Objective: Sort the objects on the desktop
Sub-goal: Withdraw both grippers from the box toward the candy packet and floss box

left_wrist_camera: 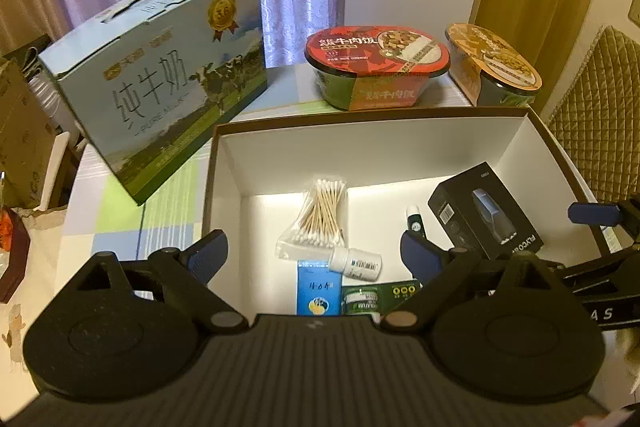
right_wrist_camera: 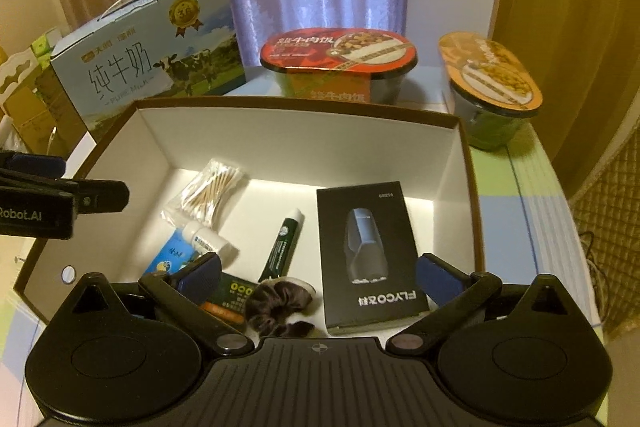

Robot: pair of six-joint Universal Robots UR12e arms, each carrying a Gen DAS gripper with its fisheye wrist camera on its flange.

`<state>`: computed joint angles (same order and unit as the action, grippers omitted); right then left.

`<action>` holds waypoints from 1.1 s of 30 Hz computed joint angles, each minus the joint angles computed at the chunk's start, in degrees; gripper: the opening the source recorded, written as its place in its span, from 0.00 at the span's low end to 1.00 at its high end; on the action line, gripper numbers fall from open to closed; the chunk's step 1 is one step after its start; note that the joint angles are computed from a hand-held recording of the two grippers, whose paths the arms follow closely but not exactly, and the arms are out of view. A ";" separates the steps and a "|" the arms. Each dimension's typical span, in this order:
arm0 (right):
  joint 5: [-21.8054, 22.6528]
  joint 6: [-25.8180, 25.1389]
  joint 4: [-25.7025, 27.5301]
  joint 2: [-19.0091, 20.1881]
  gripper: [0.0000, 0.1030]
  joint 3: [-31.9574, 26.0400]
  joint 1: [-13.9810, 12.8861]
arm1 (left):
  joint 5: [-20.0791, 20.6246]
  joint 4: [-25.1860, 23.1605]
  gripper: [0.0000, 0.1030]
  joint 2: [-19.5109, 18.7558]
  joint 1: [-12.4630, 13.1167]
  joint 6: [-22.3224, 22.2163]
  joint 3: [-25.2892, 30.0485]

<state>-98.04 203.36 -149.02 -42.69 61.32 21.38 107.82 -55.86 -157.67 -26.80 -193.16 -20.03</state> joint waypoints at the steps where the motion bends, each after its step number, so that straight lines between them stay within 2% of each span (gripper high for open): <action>1: -0.27 0.15 -0.20 -0.29 0.98 0.35 0.12 | 0.32 0.81 0.89 0.84 -0.13 -0.14 -1.55; 17: -2.48 0.72 -5.11 -4.50 0.98 5.95 2.04 | 2.07 9.01 0.89 10.44 -1.48 -3.83 -17.97; 33: -4.73 2.64 -10.13 -8.57 0.98 11.89 3.93 | 3.39 15.75 0.89 17.89 -2.93 -5.82 -30.64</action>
<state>-102.76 205.99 -159.15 -51.25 73.21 25.31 111.21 -40.11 -139.78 -29.73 -198.98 -50.67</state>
